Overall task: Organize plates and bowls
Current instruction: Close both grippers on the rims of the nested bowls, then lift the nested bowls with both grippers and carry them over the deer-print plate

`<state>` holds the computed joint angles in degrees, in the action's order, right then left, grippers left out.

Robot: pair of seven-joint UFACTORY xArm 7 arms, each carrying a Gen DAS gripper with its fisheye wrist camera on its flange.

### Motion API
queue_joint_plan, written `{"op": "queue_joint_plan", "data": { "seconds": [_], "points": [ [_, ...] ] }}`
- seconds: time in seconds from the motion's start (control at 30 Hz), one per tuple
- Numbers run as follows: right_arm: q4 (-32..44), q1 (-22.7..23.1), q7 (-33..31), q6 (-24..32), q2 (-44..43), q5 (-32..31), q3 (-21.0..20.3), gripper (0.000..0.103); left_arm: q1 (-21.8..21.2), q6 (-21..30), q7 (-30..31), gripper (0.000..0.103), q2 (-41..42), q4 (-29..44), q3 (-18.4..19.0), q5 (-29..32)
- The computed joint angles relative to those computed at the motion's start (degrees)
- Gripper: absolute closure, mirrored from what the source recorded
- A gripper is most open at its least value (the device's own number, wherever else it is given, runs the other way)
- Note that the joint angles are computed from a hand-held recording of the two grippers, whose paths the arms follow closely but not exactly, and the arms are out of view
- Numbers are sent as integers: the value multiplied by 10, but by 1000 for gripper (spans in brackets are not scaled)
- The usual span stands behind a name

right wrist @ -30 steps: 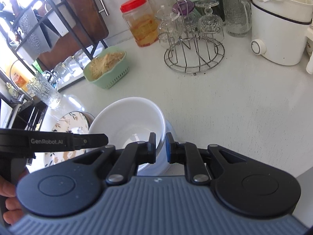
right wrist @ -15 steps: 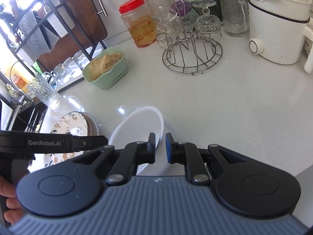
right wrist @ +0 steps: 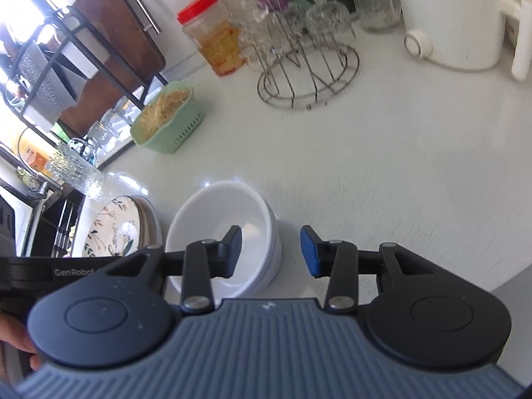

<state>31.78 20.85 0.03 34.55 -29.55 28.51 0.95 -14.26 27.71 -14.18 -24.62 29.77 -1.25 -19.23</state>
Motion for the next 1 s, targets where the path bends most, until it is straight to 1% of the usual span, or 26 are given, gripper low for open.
{"op": "queue_joint_plan", "data": {
  "seconds": [0.07, 0.23, 0.3, 0.33, 0.4, 0.43, 0.47, 0.57, 0.67, 0.8, 1.0],
  "points": [
    [-3, 5, -3, -2, 7, 8, -2, 61, -1, -5, 4, 65, 18, 10, 0, 2],
    [-9, 13, -9, -14, 22, 24, 0, 64, 5, 4, 10, 65, 52, 34, -7, 17],
    [-12, 12, -4, -18, 26, 26, 3, 69, 5, 12, 17, 65, 65, 42, -8, 19],
    [-13, 12, 1, -18, 28, 25, 6, 74, 4, 17, 19, 65, 72, 46, -10, 19],
    [-18, 17, -1, -24, 26, 36, 3, 76, 0, 22, 32, 65, 81, 51, -11, 13],
    [-19, 18, -1, -25, 25, 37, 3, 80, -2, 26, 39, 65, 85, 53, -12, 11],
    [-21, 18, -1, -27, 24, 36, 4, 81, -4, 28, 42, 65, 89, 55, -14, 8],
    [-27, 21, -2, -33, 23, 41, 1, 81, 2, 35, 30, 65, 99, 64, -26, 25],
    [-26, 17, 5, -30, 21, 41, -2, 82, -3, 40, 44, 65, 101, 72, -23, 10],
    [-26, 12, 13, -27, 13, 47, -6, 82, -1, 46, 39, 65, 99, 83, -34, 33],
    [-22, -4, 50, -24, -5, 24, 3, 82, -7, 49, 42, 65, 89, 91, -24, -7]
  ]
}}
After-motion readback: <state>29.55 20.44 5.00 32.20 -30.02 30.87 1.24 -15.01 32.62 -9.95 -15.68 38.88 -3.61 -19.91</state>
